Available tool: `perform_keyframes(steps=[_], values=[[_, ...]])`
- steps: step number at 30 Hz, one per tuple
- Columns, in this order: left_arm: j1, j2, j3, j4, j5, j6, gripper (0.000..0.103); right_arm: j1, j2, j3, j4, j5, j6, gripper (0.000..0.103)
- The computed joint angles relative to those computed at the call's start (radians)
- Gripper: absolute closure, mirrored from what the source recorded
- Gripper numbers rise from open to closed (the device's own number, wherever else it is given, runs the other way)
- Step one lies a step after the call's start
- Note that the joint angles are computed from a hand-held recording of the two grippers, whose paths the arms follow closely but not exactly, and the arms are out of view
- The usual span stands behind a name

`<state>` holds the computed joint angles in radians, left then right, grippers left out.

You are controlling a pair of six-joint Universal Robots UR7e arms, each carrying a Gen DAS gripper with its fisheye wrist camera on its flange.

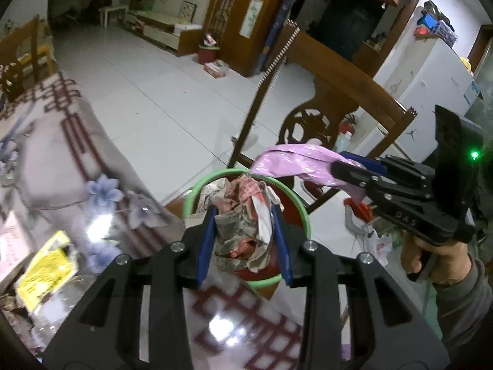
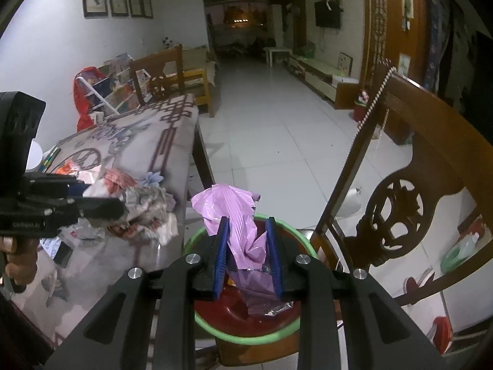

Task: Collect trash
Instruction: 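Carry both items to the red bin and open both tools to drop them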

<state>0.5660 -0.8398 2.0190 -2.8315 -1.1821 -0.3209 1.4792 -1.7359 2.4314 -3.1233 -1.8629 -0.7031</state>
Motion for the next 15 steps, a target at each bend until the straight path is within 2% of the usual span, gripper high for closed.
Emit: perform_keyframes(steps=[3,9,10,11,13,14,15], values=[[0.009,0.034,-0.021,0.002,-0.030,0.015,0.068,-0.024,0.017,-0.004,-0.008,0.015,0.008,0.080],[0.018,0.068,-0.045,0.035,-0.042,0.027,0.064,-0.054,0.052,-0.014,-0.038,0.023,0.027,0.077],[0.021,0.070,-0.048,0.039,-0.043,0.023,0.059,-0.058,0.055,-0.018,-0.035,0.027,0.032,0.072],[0.023,0.072,-0.049,0.041,-0.049,0.016,0.044,-0.063,0.055,-0.022,-0.027,0.036,0.038,0.070],[0.027,0.071,-0.043,0.017,-0.058,0.001,0.027,-0.064,0.058,-0.022,-0.044,0.040,0.041,0.055],[0.028,0.070,-0.038,0.004,-0.059,-0.005,0.020,-0.066,0.058,-0.022,-0.043,0.047,0.042,0.053],[0.033,0.067,-0.033,-0.007,-0.067,-0.012,0.017,-0.066,0.059,-0.021,-0.046,0.049,0.043,0.048]])
